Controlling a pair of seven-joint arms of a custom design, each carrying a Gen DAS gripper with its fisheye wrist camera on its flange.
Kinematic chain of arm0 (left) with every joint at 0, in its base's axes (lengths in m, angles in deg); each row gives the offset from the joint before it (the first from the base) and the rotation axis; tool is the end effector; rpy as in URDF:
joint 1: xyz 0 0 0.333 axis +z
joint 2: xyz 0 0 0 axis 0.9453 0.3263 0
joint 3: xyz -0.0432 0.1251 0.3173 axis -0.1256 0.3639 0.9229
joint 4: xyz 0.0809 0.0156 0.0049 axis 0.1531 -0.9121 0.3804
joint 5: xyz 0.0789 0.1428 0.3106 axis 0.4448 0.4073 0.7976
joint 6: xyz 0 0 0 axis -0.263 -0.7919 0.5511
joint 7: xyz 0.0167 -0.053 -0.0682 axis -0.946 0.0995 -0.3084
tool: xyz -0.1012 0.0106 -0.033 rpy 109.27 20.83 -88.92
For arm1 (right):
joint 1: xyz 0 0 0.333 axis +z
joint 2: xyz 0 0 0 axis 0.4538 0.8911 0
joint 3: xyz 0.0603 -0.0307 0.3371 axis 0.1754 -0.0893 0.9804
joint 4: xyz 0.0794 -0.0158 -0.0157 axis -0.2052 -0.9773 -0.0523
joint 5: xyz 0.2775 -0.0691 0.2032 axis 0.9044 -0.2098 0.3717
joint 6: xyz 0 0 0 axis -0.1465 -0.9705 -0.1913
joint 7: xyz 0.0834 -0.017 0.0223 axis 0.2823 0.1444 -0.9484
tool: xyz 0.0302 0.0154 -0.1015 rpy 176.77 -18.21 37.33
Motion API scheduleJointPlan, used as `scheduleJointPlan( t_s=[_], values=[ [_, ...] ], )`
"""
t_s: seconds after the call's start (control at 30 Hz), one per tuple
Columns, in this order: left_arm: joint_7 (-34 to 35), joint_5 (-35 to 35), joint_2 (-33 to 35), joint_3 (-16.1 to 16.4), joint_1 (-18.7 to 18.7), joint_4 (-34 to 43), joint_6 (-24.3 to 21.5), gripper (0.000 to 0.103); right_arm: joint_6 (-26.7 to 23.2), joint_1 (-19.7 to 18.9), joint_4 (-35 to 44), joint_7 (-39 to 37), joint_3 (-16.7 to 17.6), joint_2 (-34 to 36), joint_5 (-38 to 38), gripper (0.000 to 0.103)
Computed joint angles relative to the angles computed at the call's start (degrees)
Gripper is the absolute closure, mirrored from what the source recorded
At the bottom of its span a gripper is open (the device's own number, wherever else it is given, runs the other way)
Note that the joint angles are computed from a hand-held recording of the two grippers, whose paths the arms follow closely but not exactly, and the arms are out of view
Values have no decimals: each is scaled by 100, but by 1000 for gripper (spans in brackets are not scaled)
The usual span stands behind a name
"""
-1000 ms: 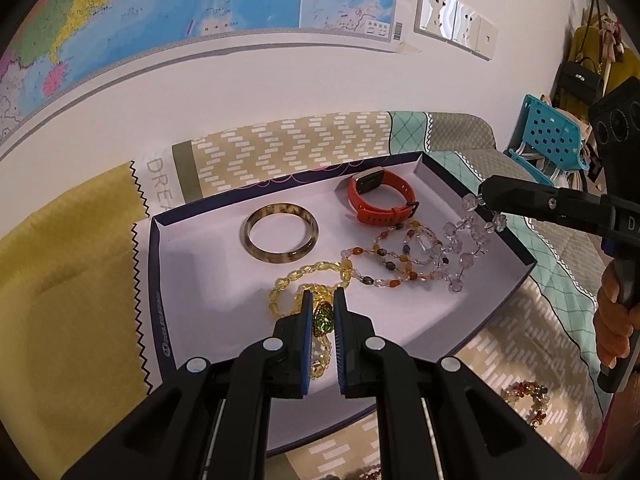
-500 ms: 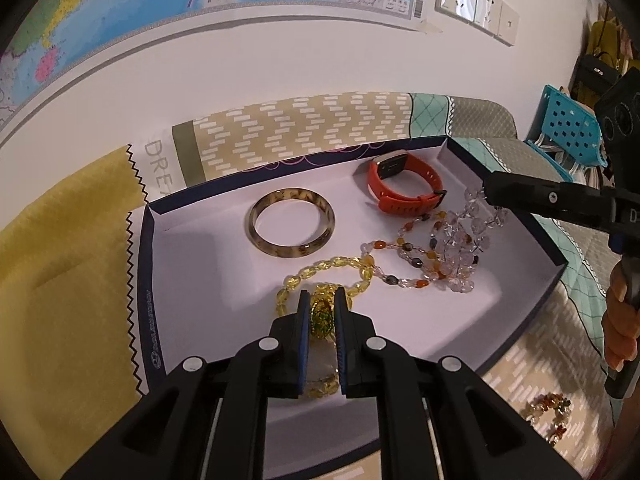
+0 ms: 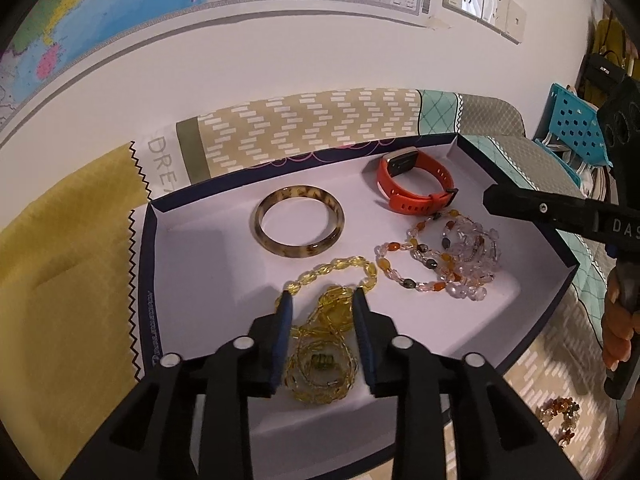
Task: Organize jewelry
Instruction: 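Move both grippers back over the remaining jewelry on the bedspread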
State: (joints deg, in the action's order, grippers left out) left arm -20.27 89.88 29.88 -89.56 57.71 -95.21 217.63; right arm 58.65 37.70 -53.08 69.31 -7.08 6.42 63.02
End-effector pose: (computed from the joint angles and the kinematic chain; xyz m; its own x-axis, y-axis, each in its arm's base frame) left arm 0.4694 -0.2417 0.4033 -0.0367 -0.9992 0.0168 -0.7815 0.0182 -0.6237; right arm 0.5814 0.1911 0.4069 0.6035 -0.6234 -0.4971 -0.7498 -0.2318 -0.6197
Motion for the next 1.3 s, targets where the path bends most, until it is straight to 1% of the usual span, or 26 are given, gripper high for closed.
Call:
scheduleJointPlan(
  t_s=[0.03,0.07,0.13,0.17,0.23,0.27,0.3,0.43,0.47,0.5,0.53,0.57,0.6,0.67,0.7,0.8,1.0,1.07,1.3],
  values=[
    [-58,57,-13,7,-15,4,-25,70,-17,-17,-26,-33,2,-25,30,82],
    [-142,149,-40,13,-30,0,-46,68,7,-22,-67,-70,0,-62,73,81],
    [-223,224,-96,-5,-32,-22,-72,63,16,-35,-142,-154,-6,-138,167,76],
    [-296,275,-144,-16,-33,-47,-91,57,21,-43,-206,-224,-13,-202,230,74],
    [-418,386,-234,-47,-26,-93,-126,55,49,-22,-329,-355,-31,-333,304,71],
    [-503,470,-294,-69,-27,-124,-170,54,48,-14,-410,-444,-44,-416,350,67],
    [-588,545,-354,-95,-23,-162,-203,49,44,0,-470,-506,-61,-479,379,62],
    [-977,902,-679,-210,33,-389,-290,38,-5,59,-843,-859,-144,-844,542,49],
    [-1106,1025,-770,-235,65,-465,-241,33,-6,79,-974,-987,-171,-966,573,43],
    [-1226,1140,-851,-265,95,-532,-204,29,23,109,-1071,-1086,-198,-1051,613,40],
    [-1358,1281,-959,-299,121,-624,-168,27,65,142,-1196,-1201,-222,-1158,643,40],
    [-1464,1376,-1062,-341,141,-713,-169,24,84,176,-1279,-1247,-247,-1228,639,37],
    [-1559,1462,-1138,-375,165,-775,-159,24,125,210,-1424,-1338,-266,-1338,654,32],
    [-1772,1640,-1306,-440,203,-933,-104,22,69,259,-1673,-1494,-320,-1517,614,29],
    [-1896,1720,-1404,-476,213,-1034,-90,19,102,290,-1775,-1530,-340,-1580,588,27],
    [-2059,1790,-1597,-567,214,-1282,-72,18,208,374,-2102,-1595,-385,-1758,526,25],
    [-2094,1783,-1861,-705,146,-1718,1,18,396,442,-2645,-1582,-470,-1976,432,24],
    [-2249,1884,-1892,-734,141,-1809,51,18,533,468,-2796,-1557,-472,-2025,398,24],
    [-2375,1889,-1887,-771,66,-2019,213,18,551,485,-3111,-1642,-536,-2226,484,24]
  ],
)
